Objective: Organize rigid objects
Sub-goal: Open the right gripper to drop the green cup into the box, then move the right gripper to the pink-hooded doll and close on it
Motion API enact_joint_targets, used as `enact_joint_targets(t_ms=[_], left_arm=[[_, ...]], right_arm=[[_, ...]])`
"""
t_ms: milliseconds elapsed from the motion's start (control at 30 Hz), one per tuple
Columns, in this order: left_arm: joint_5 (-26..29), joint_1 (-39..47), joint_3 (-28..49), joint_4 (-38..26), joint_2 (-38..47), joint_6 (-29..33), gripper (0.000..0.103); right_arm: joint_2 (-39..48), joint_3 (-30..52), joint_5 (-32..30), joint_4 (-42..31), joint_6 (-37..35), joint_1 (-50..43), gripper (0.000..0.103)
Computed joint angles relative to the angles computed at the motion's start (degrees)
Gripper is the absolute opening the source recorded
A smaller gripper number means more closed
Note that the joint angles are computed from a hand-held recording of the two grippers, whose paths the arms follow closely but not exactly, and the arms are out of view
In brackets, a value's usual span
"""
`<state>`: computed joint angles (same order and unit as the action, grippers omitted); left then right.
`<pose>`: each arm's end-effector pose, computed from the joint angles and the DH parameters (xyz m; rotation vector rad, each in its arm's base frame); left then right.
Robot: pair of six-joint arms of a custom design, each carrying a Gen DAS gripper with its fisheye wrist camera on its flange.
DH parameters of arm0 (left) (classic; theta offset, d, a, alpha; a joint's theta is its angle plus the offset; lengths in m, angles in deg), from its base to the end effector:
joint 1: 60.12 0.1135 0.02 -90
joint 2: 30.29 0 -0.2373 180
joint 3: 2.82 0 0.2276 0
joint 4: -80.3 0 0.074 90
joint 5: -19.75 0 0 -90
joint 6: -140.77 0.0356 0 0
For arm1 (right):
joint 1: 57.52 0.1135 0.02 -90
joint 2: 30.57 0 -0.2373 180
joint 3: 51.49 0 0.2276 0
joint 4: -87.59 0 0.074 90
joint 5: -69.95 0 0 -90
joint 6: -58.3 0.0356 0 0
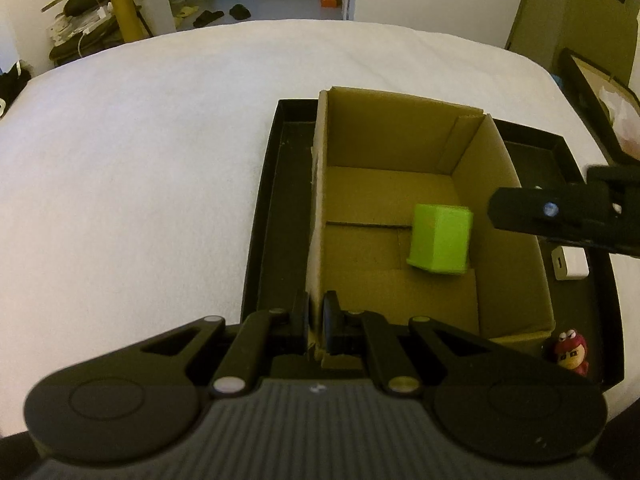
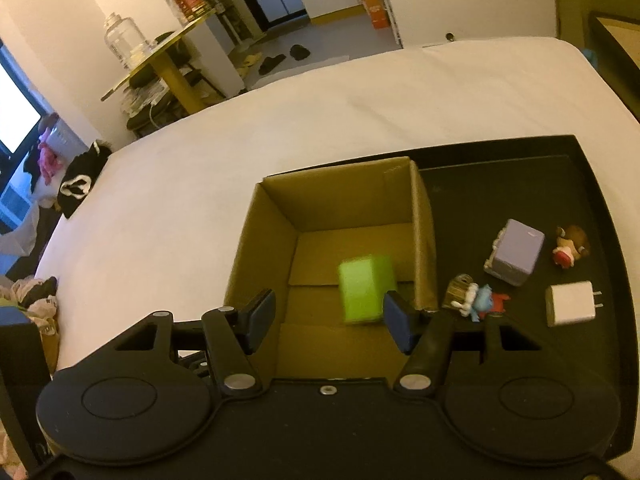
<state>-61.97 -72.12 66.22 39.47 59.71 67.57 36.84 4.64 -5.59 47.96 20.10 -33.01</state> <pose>0.2769 -0.0641 0.1731 0.7029 2.5446 -0.1631 0.2043 0.0834 0.2039 0.6824 2.3453 0.2917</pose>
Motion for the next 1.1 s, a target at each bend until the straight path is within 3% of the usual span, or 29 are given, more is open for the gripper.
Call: enact_joint_targets(t_ms=[500, 700, 867, 967, 1100], left_arm=[[-4.95, -3.14, 0.11, -0.22, 0.51, 0.52, 0.008], [-6.73, -3.74, 0.49, -0.85, 0.31, -0.33, 0.013], [-9.61, -4.42, 1.4, -1.62, 0.75, -0.76, 0.041], [-10.1, -4.7, 1.96, -2.27, 0.7, -0.91, 0.054], [-11.53, -5.71, 1.12, -1.0, -0.32, -0.01, 0.063]], right_arm=[[-13.52, -8.05, 4.73, -9.61, 7.97, -0.46, 0.06], [-10.7, -7.94, 8.23, -17.22, 15.27, 1.47, 0.067], [-10.88, -11.63, 7.32, -16.56, 18.71, 2.05, 0.067], [-9.69, -12.64, 7.73, -16.43, 20.46, 2.78, 0.074], [-8.78, -14.6, 9.74, -16.62, 25.0, 6.13, 0.079]])
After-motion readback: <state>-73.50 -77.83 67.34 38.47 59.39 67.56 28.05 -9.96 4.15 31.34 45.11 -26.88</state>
